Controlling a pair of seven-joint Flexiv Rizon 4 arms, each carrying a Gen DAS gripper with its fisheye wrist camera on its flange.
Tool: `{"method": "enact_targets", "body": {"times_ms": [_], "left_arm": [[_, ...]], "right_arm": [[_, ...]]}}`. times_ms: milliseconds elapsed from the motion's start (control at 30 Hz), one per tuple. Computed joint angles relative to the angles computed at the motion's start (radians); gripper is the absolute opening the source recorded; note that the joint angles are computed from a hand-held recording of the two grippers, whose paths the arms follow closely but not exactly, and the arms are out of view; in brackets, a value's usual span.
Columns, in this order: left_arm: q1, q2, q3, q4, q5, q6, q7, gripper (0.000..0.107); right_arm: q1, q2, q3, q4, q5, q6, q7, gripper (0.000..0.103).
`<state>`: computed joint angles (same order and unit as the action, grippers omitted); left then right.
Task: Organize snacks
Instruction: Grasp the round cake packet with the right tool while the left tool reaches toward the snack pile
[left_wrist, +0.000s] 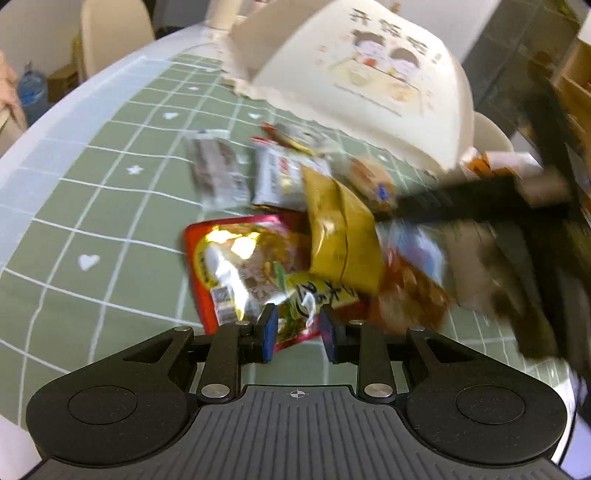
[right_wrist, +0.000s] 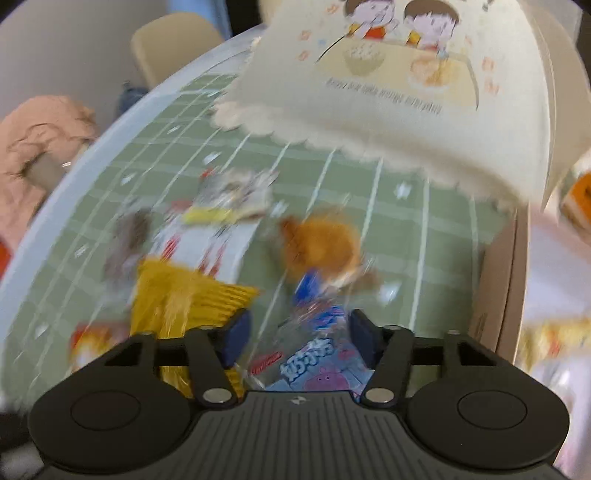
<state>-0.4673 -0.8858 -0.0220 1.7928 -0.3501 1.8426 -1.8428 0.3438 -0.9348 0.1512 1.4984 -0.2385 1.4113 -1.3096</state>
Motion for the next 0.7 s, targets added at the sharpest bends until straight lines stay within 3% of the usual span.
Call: {"method": "enact_targets", "body": {"times_ms": [67,133,300,500,567,700], "left_arm": [[0.014,0.000,-0.016,0.001,0.004,0.004,-0.005,0.030],[0.026,-0.002,-0.034,-0.004,0.017,0.000,0.000,0.030],[-0.009,0.025,-0.022,0.018,0.025,-0.029,0.004,0.030],[0.024,0.066,-0.079,0.032,0.089,-0.074,0.050,0.030],[-0.016,0.061,-0.030,0.000,0.075,-0.075,0.042,0.030],[-0.135,0.020,0.146,-0.104,-0.012,-0.137,-0.020,0.030]], "right_arm": [[-0.057,0.037,0.075,0.089,0.032,0.035,-0.041,0.047],[-0.057,0.073,0.070,0.174,0.040,0.082,-0.052,0.046],[0.117,0.156,-0.170,0.411,0.026,0.328,-0.030,0.050],[0.289,0.184,-0.378,0.552,0.132,0.467,-0.058,0.065],[0.294,0.191,-0.381,0.571,0.167,0.476,-0.067,0.067],[0.288,0.203,-0.362,0.599,0.216,0.491,-0.068,0.068]]}}
